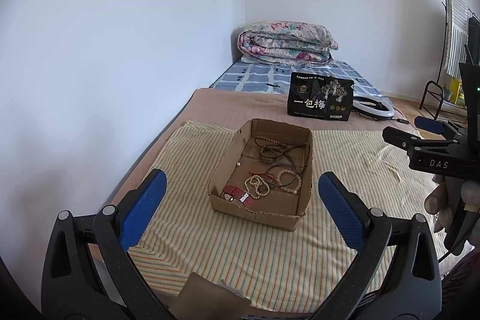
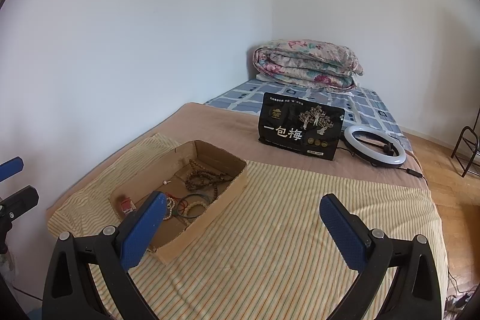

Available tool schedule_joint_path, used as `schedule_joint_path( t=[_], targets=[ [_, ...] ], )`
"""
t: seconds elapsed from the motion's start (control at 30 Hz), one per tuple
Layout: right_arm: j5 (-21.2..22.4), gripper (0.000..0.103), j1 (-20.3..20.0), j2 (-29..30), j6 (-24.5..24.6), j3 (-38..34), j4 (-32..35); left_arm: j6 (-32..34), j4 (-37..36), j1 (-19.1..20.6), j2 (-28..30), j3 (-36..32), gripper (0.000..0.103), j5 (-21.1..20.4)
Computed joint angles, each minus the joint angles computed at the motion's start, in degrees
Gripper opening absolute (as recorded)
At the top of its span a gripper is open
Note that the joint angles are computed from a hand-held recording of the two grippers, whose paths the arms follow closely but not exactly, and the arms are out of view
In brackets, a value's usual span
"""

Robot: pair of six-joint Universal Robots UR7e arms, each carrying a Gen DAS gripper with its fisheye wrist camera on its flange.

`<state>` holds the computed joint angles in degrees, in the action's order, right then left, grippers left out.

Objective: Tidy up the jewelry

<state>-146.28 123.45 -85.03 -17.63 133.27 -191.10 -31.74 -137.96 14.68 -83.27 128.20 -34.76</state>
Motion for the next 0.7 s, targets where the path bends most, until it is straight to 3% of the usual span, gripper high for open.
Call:
schedule_joint_path(
  t=[0.7],
  targets=[
    [0.2,0.103,-0.1,-0.3,0.5,0.1,0.5,-0.3,0.5,-0.2,0.0,-0.3,0.103,0.1]
  ],
)
